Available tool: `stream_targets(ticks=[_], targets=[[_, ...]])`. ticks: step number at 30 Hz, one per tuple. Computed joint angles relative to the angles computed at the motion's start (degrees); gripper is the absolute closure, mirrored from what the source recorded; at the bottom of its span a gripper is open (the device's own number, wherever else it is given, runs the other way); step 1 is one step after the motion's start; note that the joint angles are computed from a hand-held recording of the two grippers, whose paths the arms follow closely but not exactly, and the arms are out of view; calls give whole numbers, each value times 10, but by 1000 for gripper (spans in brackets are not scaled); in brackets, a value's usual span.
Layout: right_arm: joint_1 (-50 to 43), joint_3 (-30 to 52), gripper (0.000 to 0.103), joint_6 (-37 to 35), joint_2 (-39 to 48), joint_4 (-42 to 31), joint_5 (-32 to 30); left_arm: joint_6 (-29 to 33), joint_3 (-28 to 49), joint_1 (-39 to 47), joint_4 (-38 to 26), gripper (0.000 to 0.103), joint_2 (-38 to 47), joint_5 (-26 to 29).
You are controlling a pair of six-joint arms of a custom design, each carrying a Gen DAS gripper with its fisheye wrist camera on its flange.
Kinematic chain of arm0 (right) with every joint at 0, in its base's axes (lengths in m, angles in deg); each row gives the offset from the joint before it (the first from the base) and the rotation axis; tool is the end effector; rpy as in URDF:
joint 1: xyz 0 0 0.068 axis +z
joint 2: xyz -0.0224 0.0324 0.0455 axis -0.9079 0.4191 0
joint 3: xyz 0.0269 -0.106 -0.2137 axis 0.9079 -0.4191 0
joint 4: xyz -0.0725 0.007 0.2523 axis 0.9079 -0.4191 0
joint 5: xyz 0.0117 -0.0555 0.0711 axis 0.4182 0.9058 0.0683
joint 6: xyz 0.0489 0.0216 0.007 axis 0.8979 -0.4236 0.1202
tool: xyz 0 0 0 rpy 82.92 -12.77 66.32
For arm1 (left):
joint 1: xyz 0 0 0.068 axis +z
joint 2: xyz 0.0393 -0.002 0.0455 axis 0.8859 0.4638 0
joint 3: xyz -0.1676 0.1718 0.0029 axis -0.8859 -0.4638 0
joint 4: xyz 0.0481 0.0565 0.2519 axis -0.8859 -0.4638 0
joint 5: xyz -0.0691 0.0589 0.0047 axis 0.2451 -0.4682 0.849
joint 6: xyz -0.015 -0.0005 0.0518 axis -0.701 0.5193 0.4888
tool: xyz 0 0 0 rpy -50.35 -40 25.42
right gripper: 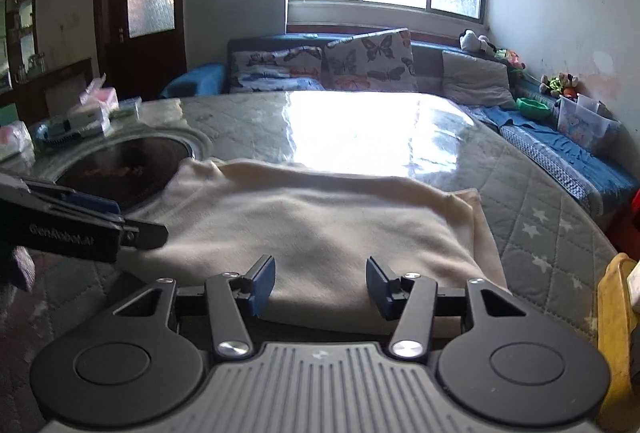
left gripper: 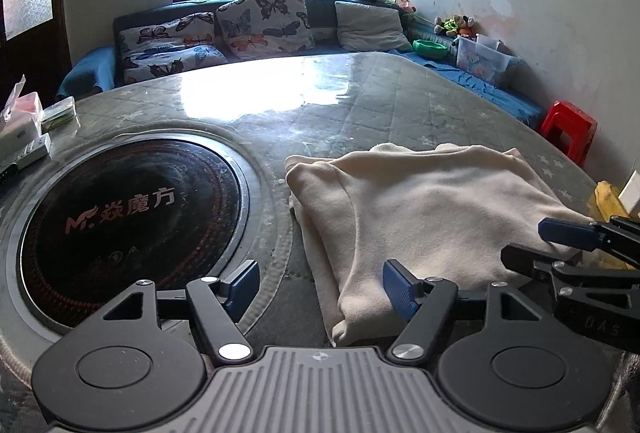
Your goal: Fold clothes
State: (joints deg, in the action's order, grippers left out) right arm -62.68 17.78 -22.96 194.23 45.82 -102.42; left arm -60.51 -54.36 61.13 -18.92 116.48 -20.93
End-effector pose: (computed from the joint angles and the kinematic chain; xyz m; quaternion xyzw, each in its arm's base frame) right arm 0.2800 0.0241 -0.0149 -0.2016 0.8611 0.1051 0.4548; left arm 0.2744 -0.0068 0.0009 -0.0222 0.9120 -0.0323 0.4082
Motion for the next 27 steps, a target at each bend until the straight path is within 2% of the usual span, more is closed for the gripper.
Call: stream_targets(ticks=[10, 12, 21, 27], targets=[[5, -7, 46, -2, 4, 2, 0, -24, -19, 8, 12, 29, -4, 4], [3, -13, 40, -1, 1, 6, -1, -25, -28, 5, 14, 28, -11, 3], [4, -42, 25, 9, -10, 31, 0, -28, -59, -10, 3, 23, -41, -8], [5, -63, 21, 20, -20, 49, -2, -32, -80, -23, 10, 20, -56, -18]])
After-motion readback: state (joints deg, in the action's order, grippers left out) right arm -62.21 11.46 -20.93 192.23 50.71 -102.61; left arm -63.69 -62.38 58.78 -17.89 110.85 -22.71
